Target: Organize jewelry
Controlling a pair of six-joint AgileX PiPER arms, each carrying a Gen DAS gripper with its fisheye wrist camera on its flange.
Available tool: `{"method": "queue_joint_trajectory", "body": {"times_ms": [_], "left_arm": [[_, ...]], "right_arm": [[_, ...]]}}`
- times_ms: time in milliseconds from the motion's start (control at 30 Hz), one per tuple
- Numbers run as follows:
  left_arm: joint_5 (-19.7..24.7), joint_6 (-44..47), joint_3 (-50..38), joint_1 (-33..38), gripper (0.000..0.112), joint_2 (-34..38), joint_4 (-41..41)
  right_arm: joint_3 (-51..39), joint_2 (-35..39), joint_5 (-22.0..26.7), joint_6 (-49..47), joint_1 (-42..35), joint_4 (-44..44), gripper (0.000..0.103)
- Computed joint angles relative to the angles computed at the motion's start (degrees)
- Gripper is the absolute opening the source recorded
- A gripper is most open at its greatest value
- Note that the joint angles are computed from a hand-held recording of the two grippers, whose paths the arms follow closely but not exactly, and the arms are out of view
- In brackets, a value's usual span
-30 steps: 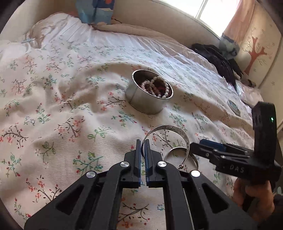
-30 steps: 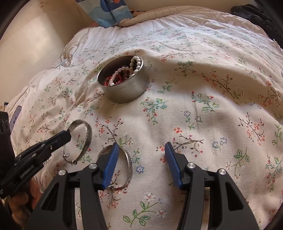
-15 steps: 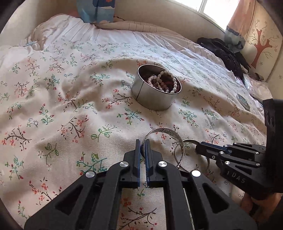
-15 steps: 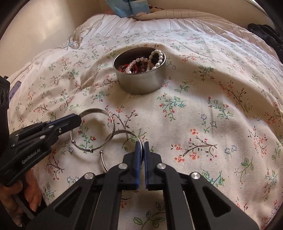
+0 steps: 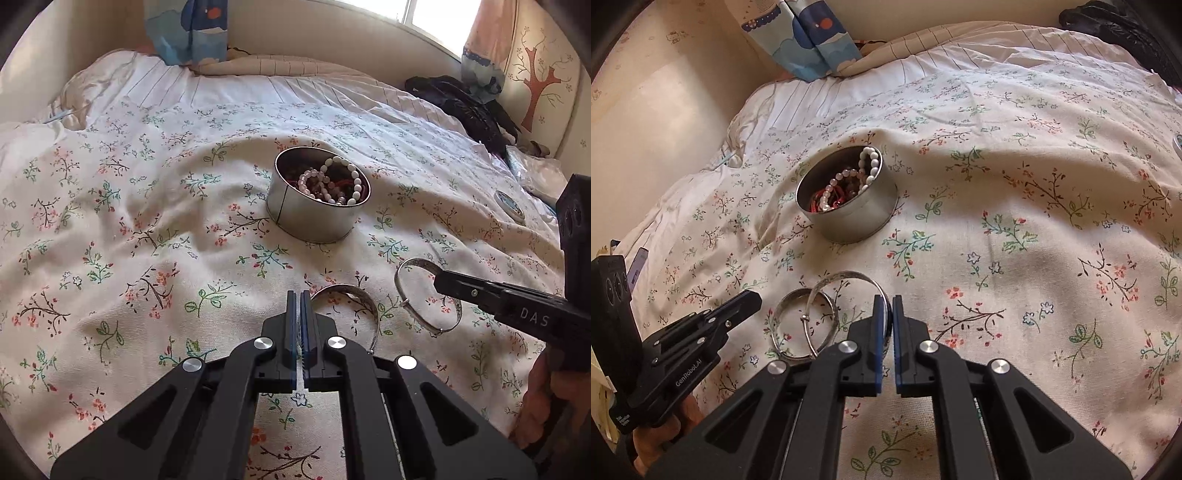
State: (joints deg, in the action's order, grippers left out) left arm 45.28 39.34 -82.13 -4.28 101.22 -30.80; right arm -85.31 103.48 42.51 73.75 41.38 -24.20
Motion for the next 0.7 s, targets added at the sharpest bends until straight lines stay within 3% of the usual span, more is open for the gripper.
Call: {"method": "queue_joint_trajectory", "body": {"times_ms": [67, 100, 167, 300, 467, 533, 567, 600, 700], "left_arm": [[-0.7, -1.2, 0.0, -0.4, 0.003, 0.1, 1.3], [-0.9, -1.8, -0.1, -0.7, 0.003, 0.3, 1.9], [-1.9, -2.9, 0.0, -1.4, 0.004, 0.3, 3.6], [-3.4, -4.4, 0.4, -2.5, 0.02, 0.2, 6.2], [-4.9, -5.0, 1.1, -3.7, 0.029, -0.1, 8.3], [-3.1, -6.3, 0.0, -4.2, 0.029, 1.3, 10.4], [-1.9, -6.1, -0.4, -4.3, 0.027, 2.0, 10.8], [-1.0, -4.9, -0.5, -4.3, 0.012, 2.1, 10.2], [-2.0, -1.6, 1.2, -4.3, 0.003, 0.7, 8.4]], "right_arm": [[-0.5, 0.5, 0.7, -0.2, 0.1, 0.0, 0.011], [-1.1, 1.0, 1.3, -1.0, 0.0, 0.8, 0.022], [-2.3, 2.0, 3.2, -1.3, 0.2, 0.6, 0.033], [-4.8, 3.7, 6.6, -2.6, 0.8, 0.0, 0.039], [-6.8, 5.5, 8.7, -5.1, 0.7, 1.2, 0.04], [-8.0, 6.5, 9.8, -7.2, 0.5, 2.7, 0.027], [-8.2, 6.8, 9.8, -8.0, 0.6, 3.1, 0.01], [-8.7, 7.0, 10.3, -8.7, 0.8, 3.2, 0.007], [-8.7, 6.5, 9.7, -8.5, 1.8, 1.7, 0.005]]}}
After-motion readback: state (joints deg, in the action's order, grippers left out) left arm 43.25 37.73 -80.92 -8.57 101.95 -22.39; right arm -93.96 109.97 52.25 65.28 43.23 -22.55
